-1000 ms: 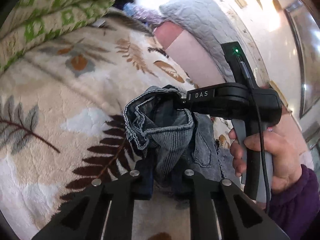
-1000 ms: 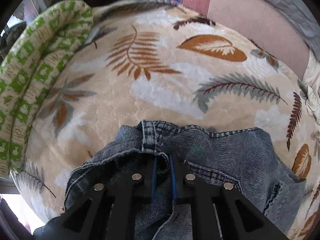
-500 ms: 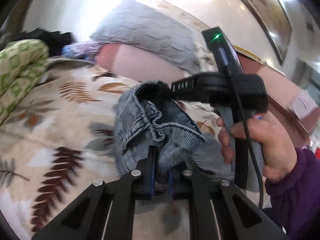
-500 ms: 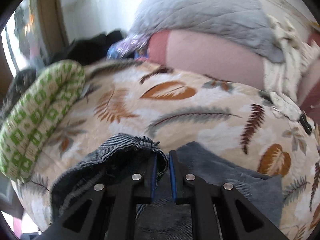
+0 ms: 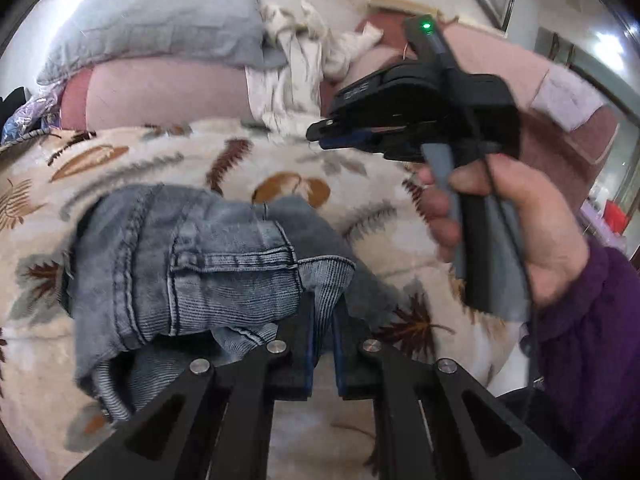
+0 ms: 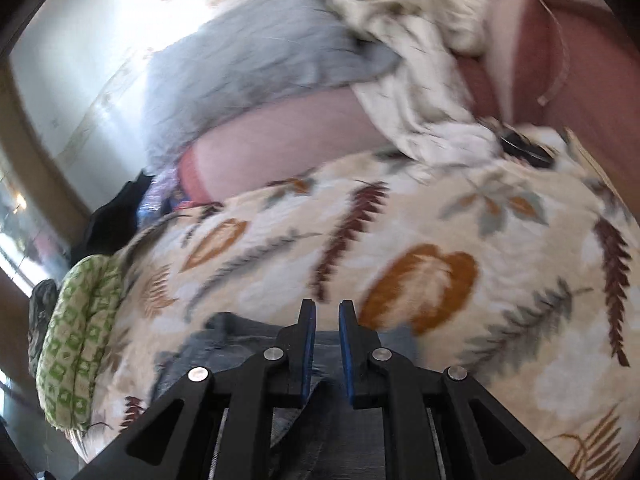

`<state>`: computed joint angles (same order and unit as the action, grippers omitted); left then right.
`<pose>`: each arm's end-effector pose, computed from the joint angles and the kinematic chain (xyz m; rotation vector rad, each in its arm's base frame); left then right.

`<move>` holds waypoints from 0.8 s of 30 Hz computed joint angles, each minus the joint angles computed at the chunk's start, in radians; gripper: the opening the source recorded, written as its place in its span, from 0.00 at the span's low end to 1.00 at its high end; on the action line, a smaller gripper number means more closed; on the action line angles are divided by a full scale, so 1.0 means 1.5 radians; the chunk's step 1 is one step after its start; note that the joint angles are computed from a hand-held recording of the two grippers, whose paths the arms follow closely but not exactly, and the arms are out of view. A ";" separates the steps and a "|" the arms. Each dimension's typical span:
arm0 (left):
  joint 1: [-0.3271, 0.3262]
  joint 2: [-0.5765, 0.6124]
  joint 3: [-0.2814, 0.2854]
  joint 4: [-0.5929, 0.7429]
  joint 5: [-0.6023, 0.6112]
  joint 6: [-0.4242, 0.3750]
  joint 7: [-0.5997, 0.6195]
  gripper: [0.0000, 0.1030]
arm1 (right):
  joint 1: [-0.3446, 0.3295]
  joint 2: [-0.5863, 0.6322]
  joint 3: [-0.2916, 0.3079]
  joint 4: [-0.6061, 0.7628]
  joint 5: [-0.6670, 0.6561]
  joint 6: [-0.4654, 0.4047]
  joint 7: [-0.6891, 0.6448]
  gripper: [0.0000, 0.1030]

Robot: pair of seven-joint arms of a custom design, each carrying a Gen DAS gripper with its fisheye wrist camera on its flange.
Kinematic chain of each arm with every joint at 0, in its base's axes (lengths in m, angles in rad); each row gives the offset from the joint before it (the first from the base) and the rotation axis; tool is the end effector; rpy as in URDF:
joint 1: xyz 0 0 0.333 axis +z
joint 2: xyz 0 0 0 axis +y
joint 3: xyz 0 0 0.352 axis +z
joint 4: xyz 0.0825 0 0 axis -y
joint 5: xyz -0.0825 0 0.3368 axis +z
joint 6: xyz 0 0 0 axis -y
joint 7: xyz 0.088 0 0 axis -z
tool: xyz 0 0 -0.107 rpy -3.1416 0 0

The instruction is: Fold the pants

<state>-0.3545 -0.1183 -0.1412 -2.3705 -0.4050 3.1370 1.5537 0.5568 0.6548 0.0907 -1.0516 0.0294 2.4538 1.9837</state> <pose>0.4445 -0.2045 0.5390 -1.7662 1.9161 -1.1616 0.6239 0.4368 0.5806 -1.8372 1.5349 -0.1504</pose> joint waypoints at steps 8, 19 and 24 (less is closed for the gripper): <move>0.003 -0.033 0.001 -0.019 -0.028 -0.071 0.026 0.08 | -0.183 0.006 0.218 -0.101 0.363 -0.085 -0.219 0.48; 0.070 -0.167 -0.015 -0.099 0.059 -0.112 -0.021 0.09 | -0.206 -0.082 0.215 -0.278 0.600 -0.095 -0.300 0.65; 0.118 -0.144 0.021 -0.074 0.092 -0.115 -0.082 0.30 | -0.161 -0.080 0.153 -0.276 0.583 -0.098 -0.254 0.65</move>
<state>-0.1774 -0.3342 -0.1098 -2.4811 -0.2670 2.9640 1.4307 0.3148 0.5345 0.3200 -1.4652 0.9043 2.3063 1.6026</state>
